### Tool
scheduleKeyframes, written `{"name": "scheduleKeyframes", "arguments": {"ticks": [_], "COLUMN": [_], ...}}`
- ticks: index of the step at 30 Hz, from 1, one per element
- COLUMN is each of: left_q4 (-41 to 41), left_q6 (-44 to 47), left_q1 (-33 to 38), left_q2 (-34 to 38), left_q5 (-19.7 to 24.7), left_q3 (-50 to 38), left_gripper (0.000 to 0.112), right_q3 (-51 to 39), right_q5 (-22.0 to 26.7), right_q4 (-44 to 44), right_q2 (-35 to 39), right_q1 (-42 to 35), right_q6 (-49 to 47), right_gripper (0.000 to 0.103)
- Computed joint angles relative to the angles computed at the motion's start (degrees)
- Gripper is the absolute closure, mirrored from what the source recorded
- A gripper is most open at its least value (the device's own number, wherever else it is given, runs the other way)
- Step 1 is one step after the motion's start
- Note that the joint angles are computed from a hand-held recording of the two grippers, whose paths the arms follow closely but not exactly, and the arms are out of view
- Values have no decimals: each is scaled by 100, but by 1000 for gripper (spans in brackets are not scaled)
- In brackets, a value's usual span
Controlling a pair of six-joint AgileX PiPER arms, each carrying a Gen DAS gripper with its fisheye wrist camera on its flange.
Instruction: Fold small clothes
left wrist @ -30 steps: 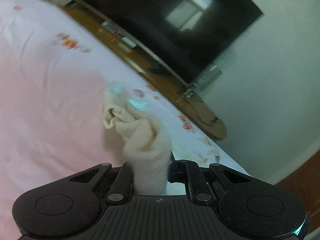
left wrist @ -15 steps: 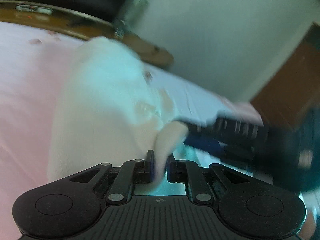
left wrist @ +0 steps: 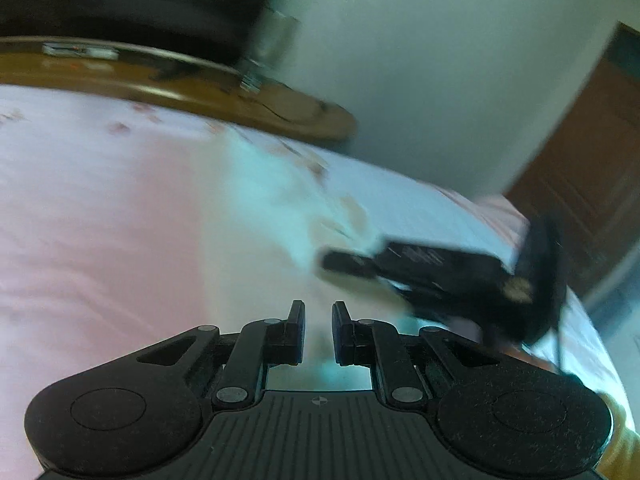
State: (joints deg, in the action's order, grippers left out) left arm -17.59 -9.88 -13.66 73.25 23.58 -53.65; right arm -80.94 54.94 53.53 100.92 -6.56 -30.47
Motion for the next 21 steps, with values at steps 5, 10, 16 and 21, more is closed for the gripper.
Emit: {"name": "scheduleKeyframes", "arguments": {"ticks": [5,10,16,21], "left_q4": [284,705,1474,1288], "left_q6": [-174,-602,-1297,-889], "left_q1": [521,486,213,-158], "left_q2": [372,1270,2026,2104], "left_q5": [-256,-561,-586,-658], "left_q3": [-167,-779,-1463,-1559], "left_gripper": [100,100,100,100], "right_q3": [-444,-804,153,844], "right_q5": [186,87,-636,-1331], "right_q4": [29,-6,371,18], "right_q2": [323,693,-150,-1138], "right_q1": [182,250,240,176], "right_q6": [-353,-207,-1017,-1357], "right_gripper": [69,70,93,93]}}
